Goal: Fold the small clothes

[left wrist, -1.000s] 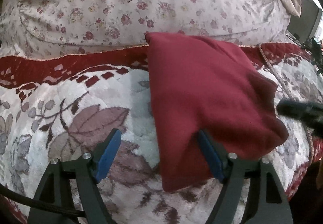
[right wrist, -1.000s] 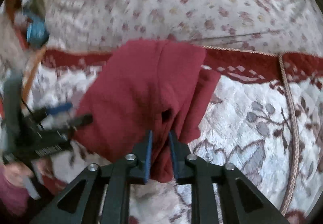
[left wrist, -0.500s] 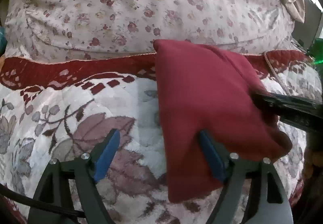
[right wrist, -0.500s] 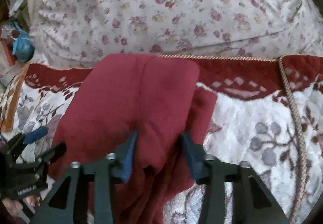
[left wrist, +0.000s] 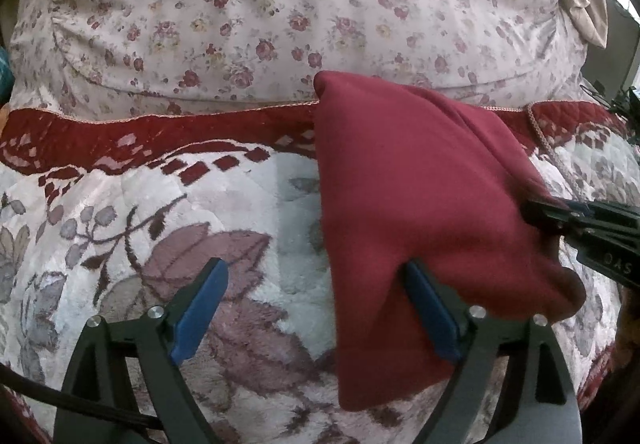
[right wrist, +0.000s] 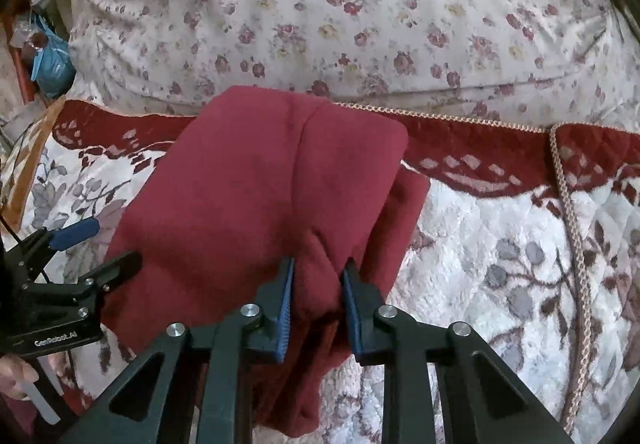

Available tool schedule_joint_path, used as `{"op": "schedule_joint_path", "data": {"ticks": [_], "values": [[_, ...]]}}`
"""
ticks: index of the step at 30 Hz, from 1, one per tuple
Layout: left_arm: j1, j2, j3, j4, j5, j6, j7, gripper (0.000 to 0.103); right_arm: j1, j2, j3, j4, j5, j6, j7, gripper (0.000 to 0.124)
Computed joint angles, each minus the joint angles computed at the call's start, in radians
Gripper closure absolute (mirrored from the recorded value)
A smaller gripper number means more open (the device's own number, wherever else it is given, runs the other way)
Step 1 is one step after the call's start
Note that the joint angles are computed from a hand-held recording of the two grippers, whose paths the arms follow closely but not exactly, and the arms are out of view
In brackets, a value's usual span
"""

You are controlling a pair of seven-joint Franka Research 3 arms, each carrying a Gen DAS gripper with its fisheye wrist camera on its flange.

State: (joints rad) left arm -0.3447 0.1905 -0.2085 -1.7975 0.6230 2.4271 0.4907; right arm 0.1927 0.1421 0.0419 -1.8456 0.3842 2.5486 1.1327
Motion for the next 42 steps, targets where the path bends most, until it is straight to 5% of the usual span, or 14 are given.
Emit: {"op": "schedule_joint_path", "data": {"ticks": [3, 5, 8, 15, 26, 36, 42], "values": [[0.002, -0.009, -0.001, -0.004, -0.009, -0.003, 0.005, 0.013, -0.025, 0.001, 0.006, 0.013, 0.116, -0.032, -0.027, 0.085], [0.008, -0.021, 0.000, -0.012, -0.017, 0.007, -0.002, 0.013, -0.042, -0.003, 0.006, 0.016, 0.202, -0.027, -0.043, 0.056], [0.026, -0.035, 0.005, -0.028, -0.037, 0.042, -0.027, 0.013, -0.056, -0.008, 0.009, -0.007, 0.335, 0.053, -0.065, 0.033], [0.097, 0.023, -0.019, -0.005, -0.291, 0.198, 0.161, 0.007, -0.110, 0.153, 0.017, 0.155, 0.441, -0.130, 0.007, 0.030], [0.137, 0.133, -0.054, 0.071, -0.543, 0.266, 0.357, 0.002, -0.126, 0.210, 0.064, 0.203, 0.501, -0.129, -0.121, 0.022], [0.132, 0.154, -0.051, 0.086, -0.589, 0.275, 0.405, 0.001, -0.123, 0.226, 0.067, 0.216, 0.510, -0.116, -0.138, 0.022], [0.123, 0.152, -0.043, 0.086, -0.573, 0.276, 0.400, 0.006, -0.109, 0.207, 0.066, 0.197, 0.473, -0.080, -0.160, 0.038]]}}
